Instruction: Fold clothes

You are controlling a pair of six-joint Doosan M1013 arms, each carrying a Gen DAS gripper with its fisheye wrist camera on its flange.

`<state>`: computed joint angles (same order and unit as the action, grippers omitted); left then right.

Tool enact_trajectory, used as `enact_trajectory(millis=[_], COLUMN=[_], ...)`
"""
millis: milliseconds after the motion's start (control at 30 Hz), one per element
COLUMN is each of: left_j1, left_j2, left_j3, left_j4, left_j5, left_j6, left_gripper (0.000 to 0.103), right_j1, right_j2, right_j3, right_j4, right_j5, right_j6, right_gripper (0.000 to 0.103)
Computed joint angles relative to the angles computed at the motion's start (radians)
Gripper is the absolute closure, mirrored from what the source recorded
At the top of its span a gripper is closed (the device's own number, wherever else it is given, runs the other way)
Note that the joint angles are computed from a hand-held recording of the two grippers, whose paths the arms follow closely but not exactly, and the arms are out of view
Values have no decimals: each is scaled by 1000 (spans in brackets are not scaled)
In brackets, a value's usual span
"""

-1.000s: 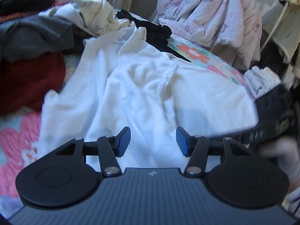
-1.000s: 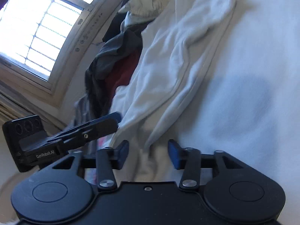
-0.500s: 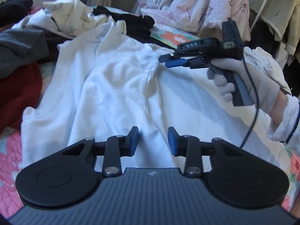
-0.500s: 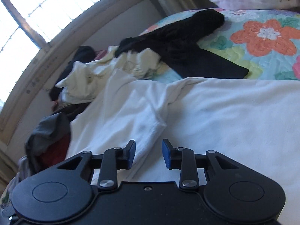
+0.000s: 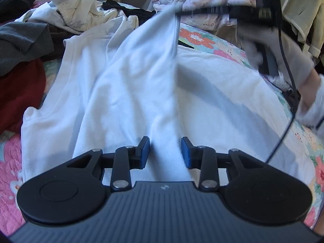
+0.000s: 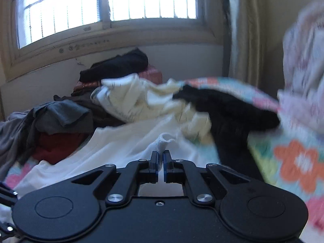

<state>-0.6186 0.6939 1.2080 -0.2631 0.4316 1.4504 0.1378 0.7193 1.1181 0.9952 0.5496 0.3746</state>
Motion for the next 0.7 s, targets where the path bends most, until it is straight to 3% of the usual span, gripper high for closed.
enact_trajectory(millis=[100,167,233,367,433,533,633,700], left_j1=[0,0,-1,-5,-4,-2,-6,-6], left_j2=[-3,0,4,10,9,4,-2,-10], left_j3=[15,19,18,6,5,5,14,35], left_j4=[-38,-78,-114,-136,-140,-163,-169,-210], left_j5=[-7,-11,-11,23,45,78,109,102], left_j6=[14,39,68,105,116,147,155,170], left_gripper=[65,64,64,62,62,62,64,64], right_j1=[-14,-20,-21,-21,-27,-40,-49,-58], right_j2=[22,46,78,150,167,161,140,128], right_j3=[-55,-93,-138,-222,-235,-208,-181,-176], right_j4=[105,106,18,-261,-326,-283,-130,43], right_j5=[23,34,37,85,114,115,123,174], right_j6=[-58,-48,32,328,441,497,375,228], right_gripper=[96,97,98,97,97,97,97,97])
